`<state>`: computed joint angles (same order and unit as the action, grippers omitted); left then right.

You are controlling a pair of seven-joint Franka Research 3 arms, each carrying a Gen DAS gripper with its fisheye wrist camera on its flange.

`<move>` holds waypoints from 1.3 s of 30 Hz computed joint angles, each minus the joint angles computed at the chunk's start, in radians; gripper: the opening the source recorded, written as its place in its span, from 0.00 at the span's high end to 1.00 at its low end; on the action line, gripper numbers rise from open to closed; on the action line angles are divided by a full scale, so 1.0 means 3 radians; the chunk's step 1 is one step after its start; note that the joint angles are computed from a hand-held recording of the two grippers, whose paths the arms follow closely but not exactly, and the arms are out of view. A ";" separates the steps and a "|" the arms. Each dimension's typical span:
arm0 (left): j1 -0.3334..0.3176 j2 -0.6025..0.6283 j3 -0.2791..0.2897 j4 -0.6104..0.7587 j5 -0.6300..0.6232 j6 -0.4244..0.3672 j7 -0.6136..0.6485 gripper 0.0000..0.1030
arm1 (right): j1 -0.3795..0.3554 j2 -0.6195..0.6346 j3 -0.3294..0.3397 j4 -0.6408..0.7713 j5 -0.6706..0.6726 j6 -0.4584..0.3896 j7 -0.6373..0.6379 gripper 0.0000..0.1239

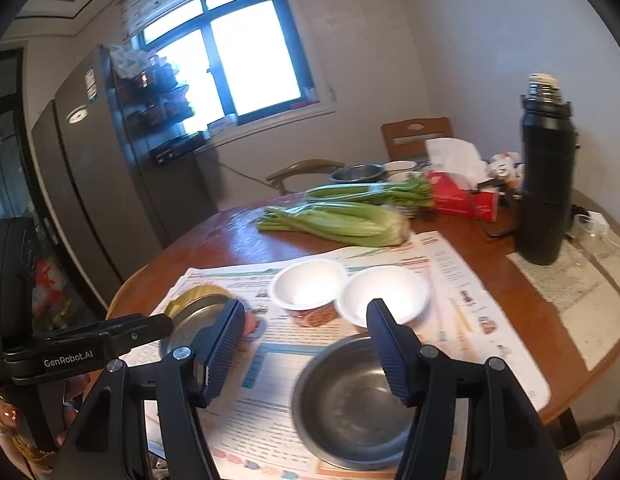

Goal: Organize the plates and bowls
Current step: 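Move the left tool to the rim of the deep steel bowl, then grasp the rim of the deep steel bowl with the left tool and lift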

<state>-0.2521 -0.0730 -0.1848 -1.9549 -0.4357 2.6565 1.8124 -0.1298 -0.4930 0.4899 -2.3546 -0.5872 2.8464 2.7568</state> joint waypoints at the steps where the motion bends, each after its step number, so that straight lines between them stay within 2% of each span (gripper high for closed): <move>1: -0.0018 0.0016 -0.0010 0.0034 -0.0029 -0.0016 0.0046 0.43 | 0.0017 -0.0049 -0.0024 -0.0033 0.0018 -0.0024 0.0000 0.49; 7: -0.0093 0.0126 -0.0086 0.0210 -0.0253 -0.0067 0.0293 0.43 | 0.0118 -0.0311 -0.0148 -0.0167 0.0159 -0.0352 -0.0152 0.49; 14: -0.0133 0.0322 -0.0233 0.0518 -0.0048 -0.0150 0.0265 0.43 | 0.0158 -0.0547 -0.0232 -0.0294 0.0292 -0.0670 -0.0237 0.49; 17: -0.0138 0.0392 -0.0276 0.0561 -0.0057 -0.0139 0.0253 0.43 | 0.0192 -0.0611 -0.0292 -0.0384 0.0361 -0.0625 -0.0264 0.49; 20: -0.0135 0.0509 -0.0299 0.0632 0.0082 -0.0238 0.0105 0.43 | 0.0195 -0.0577 -0.0327 -0.0430 0.0434 -0.0547 -0.0334 0.49; 30: -0.0105 0.0862 -0.0350 0.0770 0.0686 -0.0440 -0.0438 0.43 | 0.0446 -0.0111 -0.0660 -0.0490 0.0939 -0.0332 -0.0810 0.49; 35: -0.0114 0.0996 -0.0387 0.0841 0.0873 -0.0525 -0.0589 0.43 | 0.0410 0.0040 -0.0634 -0.0474 0.0948 -0.0378 -0.0877 0.49; 39: -0.0139 0.1094 -0.0409 0.0916 0.1011 -0.0601 -0.0653 0.43 | 0.0522 0.0166 -0.0750 -0.0459 0.1039 -0.0455 -0.1008 0.49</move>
<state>-0.2937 0.2552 -0.3075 -1.6801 -0.1325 2.4761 1.6164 0.0269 -0.4433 0.2650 -2.4923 -0.2755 2.7100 2.4543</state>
